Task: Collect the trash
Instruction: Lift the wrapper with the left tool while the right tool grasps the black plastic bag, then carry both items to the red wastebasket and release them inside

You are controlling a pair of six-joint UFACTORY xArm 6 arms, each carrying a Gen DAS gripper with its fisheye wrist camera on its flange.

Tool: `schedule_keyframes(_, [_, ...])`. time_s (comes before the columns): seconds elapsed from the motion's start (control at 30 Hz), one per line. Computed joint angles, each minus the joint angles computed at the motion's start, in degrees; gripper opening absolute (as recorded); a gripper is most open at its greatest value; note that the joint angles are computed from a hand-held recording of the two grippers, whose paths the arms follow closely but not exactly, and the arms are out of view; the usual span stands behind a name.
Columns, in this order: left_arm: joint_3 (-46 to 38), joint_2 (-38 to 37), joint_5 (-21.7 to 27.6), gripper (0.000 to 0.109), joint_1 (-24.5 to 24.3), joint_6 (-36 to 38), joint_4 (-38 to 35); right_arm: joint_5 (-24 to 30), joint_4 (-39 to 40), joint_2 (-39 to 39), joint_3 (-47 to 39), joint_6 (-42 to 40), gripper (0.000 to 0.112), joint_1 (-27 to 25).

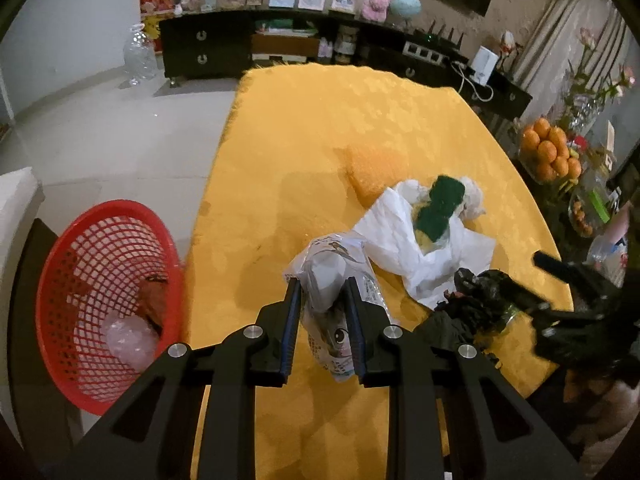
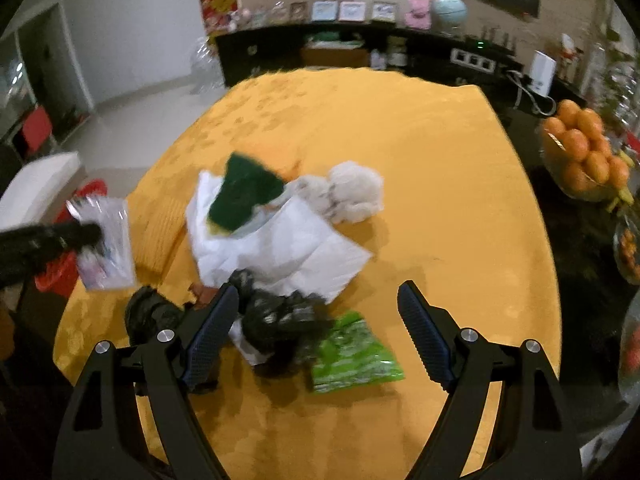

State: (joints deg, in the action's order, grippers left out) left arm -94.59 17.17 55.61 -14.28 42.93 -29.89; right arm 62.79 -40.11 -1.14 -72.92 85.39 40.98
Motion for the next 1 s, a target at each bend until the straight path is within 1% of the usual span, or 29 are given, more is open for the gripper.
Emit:
schedule_keyframes(0.1, [-0.1, -0.4, -0.1, 0.021, 0.9, 0.0, -0.2, -1.1, 1.0, 1.9, -0.9, -2.5, 0.078, -0.5])
schedule_keyframes(0.2, [-0.1, -0.6, -0.3, 0.021, 1.5, -0.4, 0.0, -2.1, 2.7, 3.6, -1.7, -5.4, 0.069, -1.3])
schedule_keyframes(0.27, [-0.1, -0.6, -0.5, 0.021, 1.8, -0.4, 0.0, -2.8, 3.4, 4.0, -1.7, -6.4, 0.060, -1.8])
schedule_keyframes(0.3, [-0.2, -0.6, -0.6, 0.021, 2.0, -0.5, 0.1, -3.1, 3.8, 4.1, -1.7, -6.9, 0.057, -1.9])
schedule_keyframes(0.37, [0.0, -0.7, -0.8, 0.021, 2.2, -0.5, 0.1, -3.9, 4.5, 4.3, -1.7, -7.9, 0.047, -2.2])
schedule_keyframes(0.47, [0.2, -0.9, -1.2, 0.021, 2.5, -0.6, 0.2, -5.3, 5.4, 4.3, -1.6, -8.6, 0.040, -2.5])
schedule_keyframes(0.63, [0.3, -1.4, -1.9, 0.021, 2.9, 0.1, -0.5, -4.5, 3.5, 3.4, -2.2, -7.3, 0.038, -2.0])
schedule_keyframes(0.9, [-1.5, -1.5, -2.5, 0.021, 3.6, 0.0, -2.1, -1.8, -0.6, 1.9, -4.6, -4.8, 0.038, -1.1])
schedule_keyframes(1.0, [-2.2, -1.5, -3.0, 0.021, 3.9, -0.1, -2.4, -1.6, -1.6, 1.7, -5.8, -4.4, 0.038, -1.3])
